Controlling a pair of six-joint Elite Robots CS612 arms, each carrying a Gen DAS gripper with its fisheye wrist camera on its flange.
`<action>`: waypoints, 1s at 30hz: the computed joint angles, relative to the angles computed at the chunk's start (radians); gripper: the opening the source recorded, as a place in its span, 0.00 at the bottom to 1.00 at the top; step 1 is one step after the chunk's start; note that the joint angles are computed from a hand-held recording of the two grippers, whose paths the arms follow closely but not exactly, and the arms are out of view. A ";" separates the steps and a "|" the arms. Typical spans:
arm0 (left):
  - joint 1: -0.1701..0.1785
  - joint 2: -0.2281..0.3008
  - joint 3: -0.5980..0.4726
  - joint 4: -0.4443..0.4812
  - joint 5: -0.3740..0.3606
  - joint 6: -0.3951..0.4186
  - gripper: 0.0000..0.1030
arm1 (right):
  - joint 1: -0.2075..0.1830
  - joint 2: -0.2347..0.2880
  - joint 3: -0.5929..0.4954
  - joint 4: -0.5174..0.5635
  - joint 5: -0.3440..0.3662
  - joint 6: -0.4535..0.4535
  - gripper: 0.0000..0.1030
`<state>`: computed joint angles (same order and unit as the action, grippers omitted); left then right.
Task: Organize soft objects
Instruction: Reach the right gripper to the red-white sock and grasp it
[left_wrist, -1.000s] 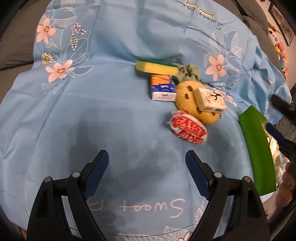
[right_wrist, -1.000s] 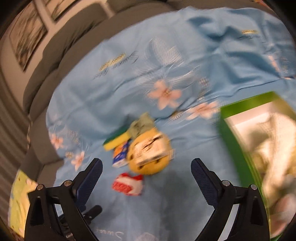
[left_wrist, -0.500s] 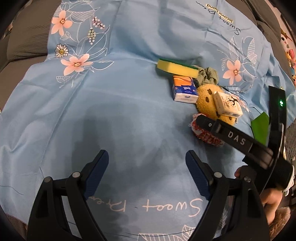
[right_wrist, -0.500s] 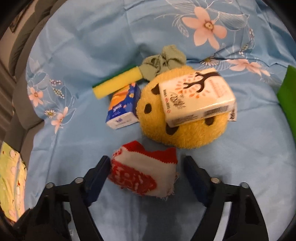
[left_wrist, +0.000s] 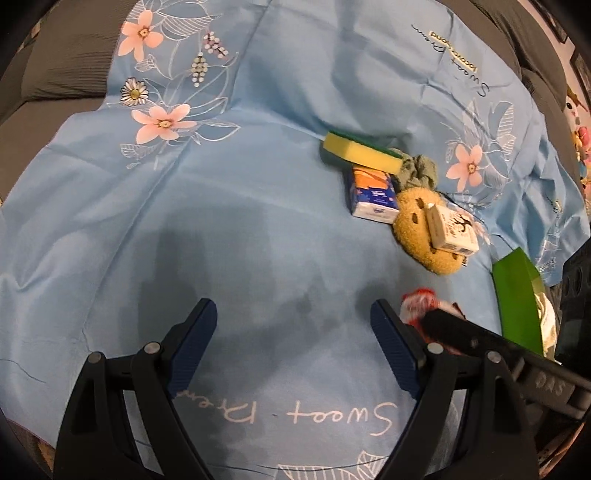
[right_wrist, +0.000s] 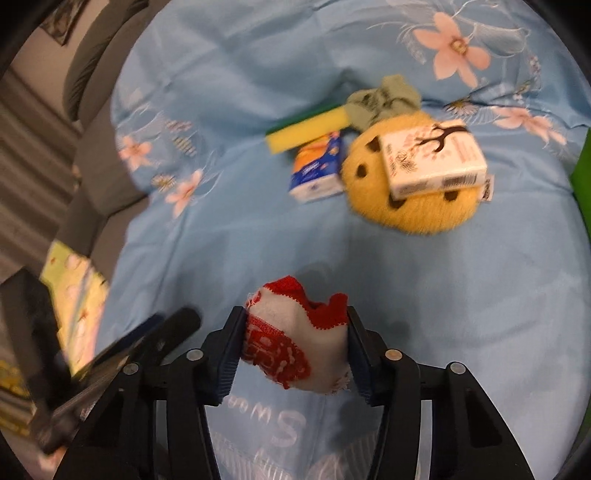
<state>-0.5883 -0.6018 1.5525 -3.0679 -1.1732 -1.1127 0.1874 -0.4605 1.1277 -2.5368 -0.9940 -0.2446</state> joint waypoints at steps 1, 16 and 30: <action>-0.001 0.002 -0.002 -0.008 -0.007 0.007 0.82 | -0.002 -0.005 0.008 0.000 -0.002 -0.019 0.57; -0.001 0.045 -0.049 -0.107 -0.123 0.095 0.81 | -0.040 -0.043 0.093 -0.111 -0.022 0.209 0.78; -0.011 0.102 -0.134 -0.124 -0.213 0.181 0.53 | -0.040 -0.003 0.018 0.034 0.029 0.180 0.57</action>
